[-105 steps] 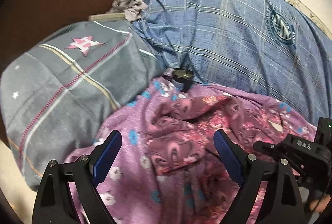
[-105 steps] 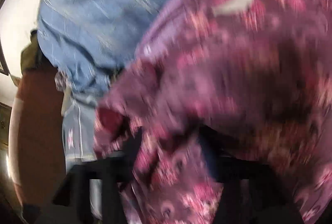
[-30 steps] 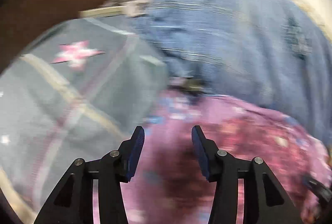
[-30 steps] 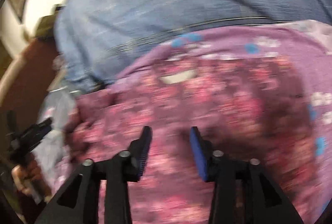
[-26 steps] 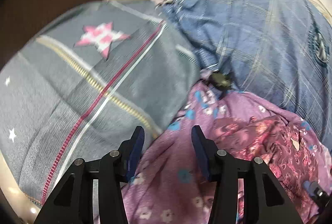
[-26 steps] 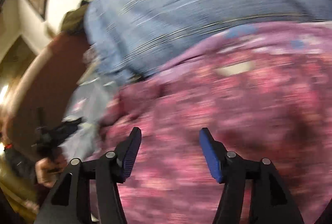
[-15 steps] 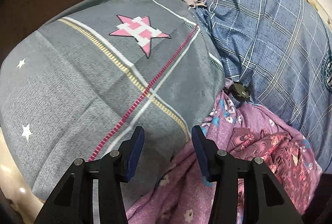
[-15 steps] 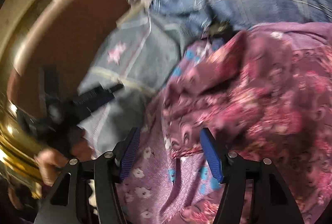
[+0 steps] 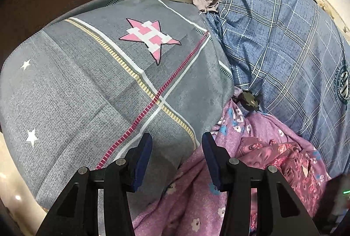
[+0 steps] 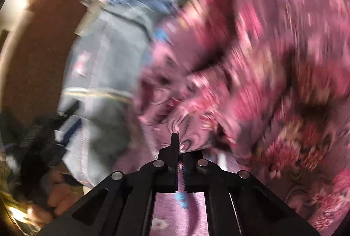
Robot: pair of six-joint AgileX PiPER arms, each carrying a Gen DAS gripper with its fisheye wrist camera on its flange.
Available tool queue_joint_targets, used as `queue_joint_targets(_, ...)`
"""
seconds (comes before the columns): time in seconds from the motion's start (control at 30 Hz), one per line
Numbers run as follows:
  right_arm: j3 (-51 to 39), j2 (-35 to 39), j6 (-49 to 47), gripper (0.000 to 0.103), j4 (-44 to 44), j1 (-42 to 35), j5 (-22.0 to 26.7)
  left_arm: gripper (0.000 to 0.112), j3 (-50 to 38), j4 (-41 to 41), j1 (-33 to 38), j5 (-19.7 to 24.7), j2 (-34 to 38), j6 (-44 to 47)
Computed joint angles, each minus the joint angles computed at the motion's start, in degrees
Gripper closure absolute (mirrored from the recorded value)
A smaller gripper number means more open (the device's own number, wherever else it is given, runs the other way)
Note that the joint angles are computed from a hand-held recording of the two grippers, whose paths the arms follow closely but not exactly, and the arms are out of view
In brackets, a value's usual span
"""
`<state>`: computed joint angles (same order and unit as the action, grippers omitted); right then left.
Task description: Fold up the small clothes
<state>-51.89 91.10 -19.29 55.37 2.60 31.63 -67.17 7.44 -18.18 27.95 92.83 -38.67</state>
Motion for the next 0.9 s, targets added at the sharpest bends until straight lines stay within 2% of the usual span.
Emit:
queue_joint_targets(0.07,0.3,-4.3,-5.9,0.101,5.4,-3.0,2.0,0.065,-0.1,1.1,-0.6,-0.2,0.1,-1.0)
queue_joint_targets(0.13,1.0,-9.5,-14.0,0.101,13.7,-8.8,6.3,0.065,-0.5,2.4,-1.7,-0.2,0.5,-2.1)
queue_joint_targets(0.2,0.9,-14.5,-18.0,0.101,17.6,-15.3,10.0,0.065,-1.1,3.7,-3.1,-0.2,0.9,-3.1)
queue_joint_targets(0.27,0.5,-18.9,-19.9,0.101,19.2,-23.5,14.7,0.065,-1.9,5.5,-5.0,-0.1,1.5,-4.2)
queue_joint_targets(0.37,-1.7,-23.3,-19.7,0.101,16.7,-35.0,18.3,0.065,-3.4,6.8,-8.1,-0.1,2.7,-4.7)
queue_joint_targets(0.4,-2.5,-23.9,-20.0,0.101,16.0,-40.4,21.1,0.065,-4.2,7.2,-9.2,0.0,3.2,-4.8)
queue_joint_targets(0.5,-4.9,-22.3,-20.8,0.101,14.1,-53.6,26.1,0.065,-7.0,8.1,-12.8,0.7,5.5,-4.2)
queue_joint_targets(0.63,-8.1,-16.5,-24.5,0.101,10.0,-68.6,32.3,0.065,-11.4,5.3,-16.6,1.9,9.3,0.4)
queue_joint_targets(0.73,-9.1,-10.6,-27.0,0.101,6.2,-75.6,35.4,0.065,-15.8,1.9,-19.0,3.5,13.4,5.5)
queue_joint_targets(0.8,-7.7,-8.2,-29.8,0.101,3.5,-79.3,35.4,0.065,-19.6,-0.1,-21.2,5.7,17.1,8.7)
queue_joint_targets(0.9,-4.8,-4.1,-33.8,0.101,2.8,-84.8,36.0,0.064,-25.2,1.9,-24.0,8.9,21.9,8.6)
